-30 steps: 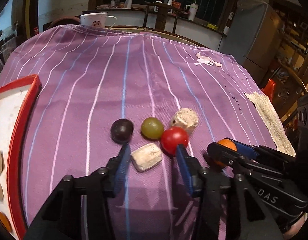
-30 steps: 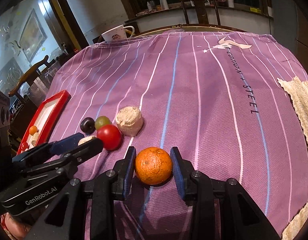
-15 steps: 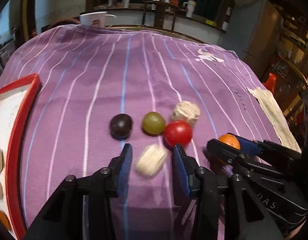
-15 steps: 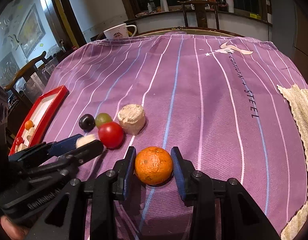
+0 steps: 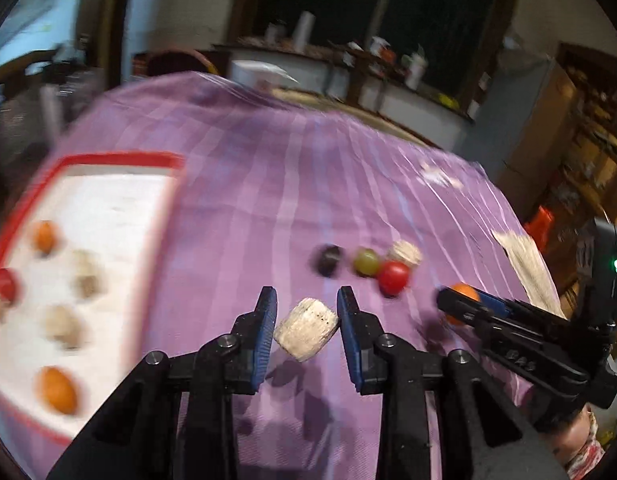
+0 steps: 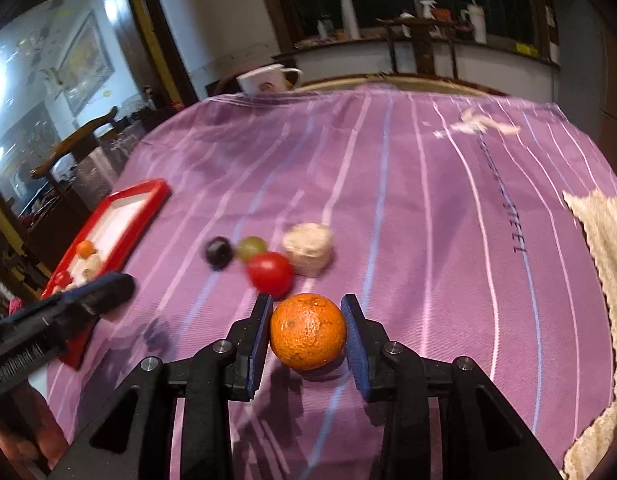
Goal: Organize fruits
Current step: 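Grasp the white cylinder with the left tool, carry both items into the tray, open both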
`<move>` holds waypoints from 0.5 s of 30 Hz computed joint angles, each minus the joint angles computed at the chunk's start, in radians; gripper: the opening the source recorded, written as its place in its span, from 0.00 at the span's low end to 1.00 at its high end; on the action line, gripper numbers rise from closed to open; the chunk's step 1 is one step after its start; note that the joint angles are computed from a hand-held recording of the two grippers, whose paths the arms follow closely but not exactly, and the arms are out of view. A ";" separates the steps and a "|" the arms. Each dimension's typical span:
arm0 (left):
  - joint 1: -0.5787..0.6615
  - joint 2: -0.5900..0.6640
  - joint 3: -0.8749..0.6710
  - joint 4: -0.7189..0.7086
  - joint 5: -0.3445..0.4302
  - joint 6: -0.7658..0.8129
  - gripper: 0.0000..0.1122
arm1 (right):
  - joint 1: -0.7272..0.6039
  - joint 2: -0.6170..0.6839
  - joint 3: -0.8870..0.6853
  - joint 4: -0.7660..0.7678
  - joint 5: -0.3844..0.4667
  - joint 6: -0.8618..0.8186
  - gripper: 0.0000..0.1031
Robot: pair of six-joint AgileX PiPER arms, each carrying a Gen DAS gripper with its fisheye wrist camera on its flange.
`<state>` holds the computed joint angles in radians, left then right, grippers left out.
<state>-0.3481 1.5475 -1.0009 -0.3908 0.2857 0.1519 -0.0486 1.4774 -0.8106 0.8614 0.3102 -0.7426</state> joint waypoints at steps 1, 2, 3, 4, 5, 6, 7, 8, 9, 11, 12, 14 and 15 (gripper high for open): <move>0.059 -0.049 0.033 -0.042 0.010 0.052 0.27 | 0.012 -0.016 0.002 -0.012 0.010 0.017 0.38; 0.098 -0.075 0.050 -0.074 0.018 0.090 0.27 | 0.026 -0.029 -0.001 -0.026 0.022 0.036 0.38; 0.163 -0.108 0.069 -0.113 0.034 0.140 0.27 | 0.052 -0.043 -0.012 -0.055 0.038 0.073 0.38; 0.217 -0.123 0.074 -0.139 0.051 0.181 0.27 | 0.076 -0.050 -0.023 -0.084 0.044 0.109 0.38; 0.271 -0.135 0.080 -0.152 0.067 0.215 0.27 | 0.104 -0.052 -0.039 -0.120 0.050 0.151 0.38; 0.331 -0.135 0.077 -0.139 0.084 0.231 0.27 | 0.140 -0.050 -0.061 -0.167 0.056 0.205 0.38; 0.380 -0.126 0.069 -0.123 0.101 0.235 0.27 | 0.176 -0.042 -0.086 -0.210 0.063 0.255 0.38; 0.432 -0.106 0.053 -0.130 0.126 0.260 0.27 | 0.212 -0.028 -0.117 -0.245 0.075 0.298 0.38; 0.474 -0.090 0.041 -0.152 0.147 0.294 0.27 | 0.252 -0.003 -0.157 -0.271 0.092 0.336 0.38; 0.543 -0.050 0.018 -0.212 0.175 0.364 0.27 | 0.314 0.054 -0.229 -0.280 0.123 0.373 0.38; 0.572 -0.025 0.005 -0.238 0.187 0.393 0.27 | 0.340 0.082 -0.259 -0.276 0.135 0.382 0.38; 0.597 0.014 -0.016 -0.239 0.192 0.399 0.27 | 0.399 0.160 -0.344 -0.285 0.152 0.415 0.38; 0.602 0.032 -0.022 -0.231 0.187 0.393 0.27 | 0.427 0.198 -0.387 -0.304 0.157 0.441 0.38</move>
<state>0.2544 1.5790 -1.0231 -0.6216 0.4732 0.5444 0.3782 1.6749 -1.1977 0.5572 0.4676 -0.3013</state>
